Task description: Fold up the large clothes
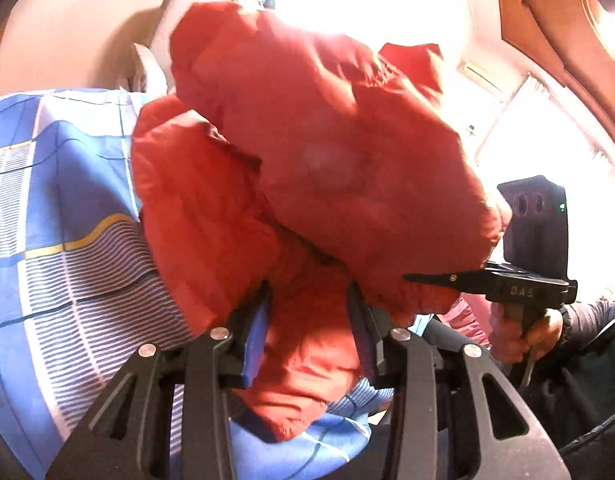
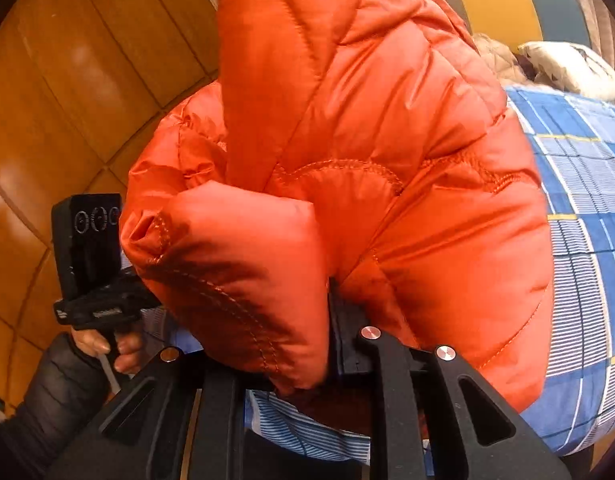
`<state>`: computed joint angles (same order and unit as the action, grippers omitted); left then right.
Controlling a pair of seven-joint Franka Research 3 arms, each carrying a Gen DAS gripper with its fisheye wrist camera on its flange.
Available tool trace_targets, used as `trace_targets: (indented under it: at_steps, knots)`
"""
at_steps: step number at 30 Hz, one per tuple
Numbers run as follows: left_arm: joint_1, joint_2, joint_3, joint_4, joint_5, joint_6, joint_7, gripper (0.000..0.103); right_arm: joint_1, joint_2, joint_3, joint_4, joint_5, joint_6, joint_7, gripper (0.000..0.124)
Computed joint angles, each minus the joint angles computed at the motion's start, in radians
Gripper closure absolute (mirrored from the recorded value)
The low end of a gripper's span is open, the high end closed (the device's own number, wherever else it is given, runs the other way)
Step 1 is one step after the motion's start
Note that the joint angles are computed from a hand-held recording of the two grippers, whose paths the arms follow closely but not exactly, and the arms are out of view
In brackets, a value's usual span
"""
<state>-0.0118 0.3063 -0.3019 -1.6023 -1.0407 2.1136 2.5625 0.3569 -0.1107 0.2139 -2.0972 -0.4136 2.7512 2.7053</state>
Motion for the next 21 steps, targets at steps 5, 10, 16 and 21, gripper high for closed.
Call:
trace_targets:
  at_steps: [5,10,16,21]
  knots:
    - [0.001,-0.004,-0.002,0.003,-0.015,-0.003,0.009,0.065,0.0,-0.028,-0.006,-0.04,0.039,0.06,0.009,0.099]
    - [0.001,-0.013,0.009,-0.015,-0.006,0.004,0.011,0.065,-0.017,-0.066,0.009,-0.096,0.093,0.146,-0.032,0.075]
    - [0.012,-0.05,0.019,-0.05,-0.027,-0.004,0.012,0.065,-0.025,-0.029,0.034,-0.091,0.162,0.196,-0.082,0.074]
    - [0.029,-0.109,0.045,-0.098,-0.065,-0.069,0.048,0.063,-0.034,0.001,0.049,-0.054,0.049,0.165,-0.022,0.072]
